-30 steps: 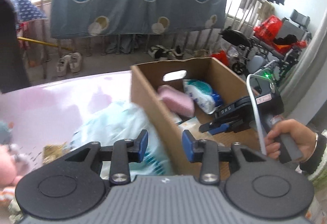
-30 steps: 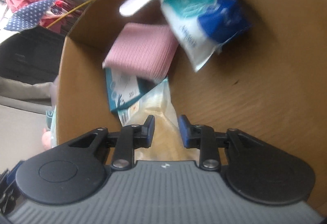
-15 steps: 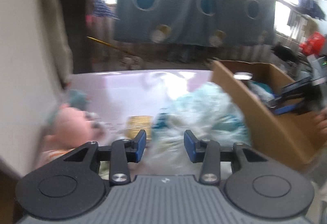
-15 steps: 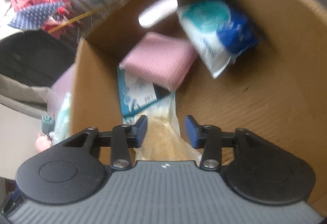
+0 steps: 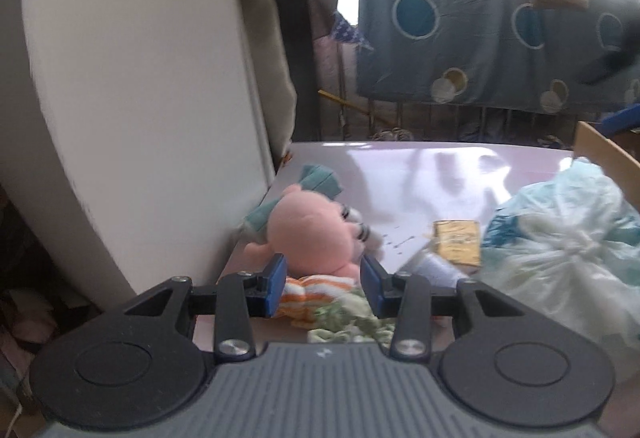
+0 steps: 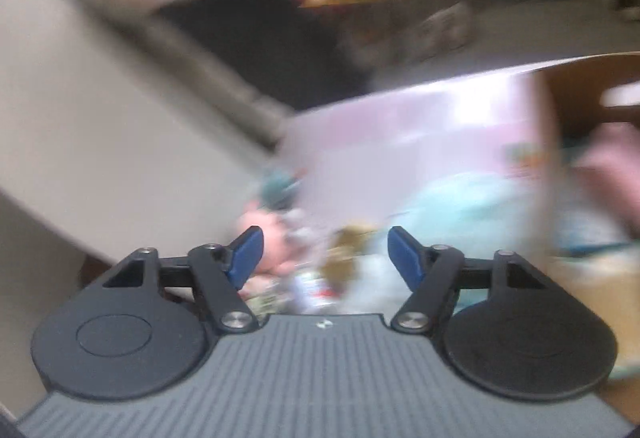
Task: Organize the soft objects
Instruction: 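Move the right gripper to the pink plush toy and grasp its head, then lift the pink plush toy with the right gripper and place it into the box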
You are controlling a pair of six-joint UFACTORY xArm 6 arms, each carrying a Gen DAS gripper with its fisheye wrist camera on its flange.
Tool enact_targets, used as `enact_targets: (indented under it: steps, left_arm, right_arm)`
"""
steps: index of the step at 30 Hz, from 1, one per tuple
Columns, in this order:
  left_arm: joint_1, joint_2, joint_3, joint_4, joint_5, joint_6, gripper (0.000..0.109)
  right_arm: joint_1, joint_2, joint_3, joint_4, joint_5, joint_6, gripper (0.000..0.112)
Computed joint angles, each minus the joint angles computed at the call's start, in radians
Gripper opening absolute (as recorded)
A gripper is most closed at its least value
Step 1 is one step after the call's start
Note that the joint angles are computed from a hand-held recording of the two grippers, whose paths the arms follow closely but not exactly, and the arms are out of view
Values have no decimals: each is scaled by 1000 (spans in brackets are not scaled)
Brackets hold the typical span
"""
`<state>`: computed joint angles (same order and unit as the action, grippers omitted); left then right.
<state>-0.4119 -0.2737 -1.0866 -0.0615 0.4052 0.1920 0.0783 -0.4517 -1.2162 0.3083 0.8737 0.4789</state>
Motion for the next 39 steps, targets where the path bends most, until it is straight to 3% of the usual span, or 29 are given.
enact_targets:
  steps: [6,9,15,20,26,28,39]
  left_arm:
    - [25,113,-78,-79,-2,41,42]
    - [29,181,-140,-123,17,53,42]
    - [41,296,-266,-200,112,75,42]
    - [57,359,-335,-225,183,45,42]
    - [72,411,-397,-253,249,28,42]
    - [76,417,-404,-256,252,18,42]
    - [66,290,-329,-342,241,108,42]
  right_arm:
    - [70,415,-298,186,1,-132,71]
    - [75,598,-445,249,13,-116,72]
    - [69,809,-609,308,37,-42,76]
    - [79,854,-603,386,0,-82,81]
    - [94,887,-631,417,28,-142,80]
    - [110,875,-636,352,32,-139,69]
    - [162,686,-539,163,-4,-112,65]
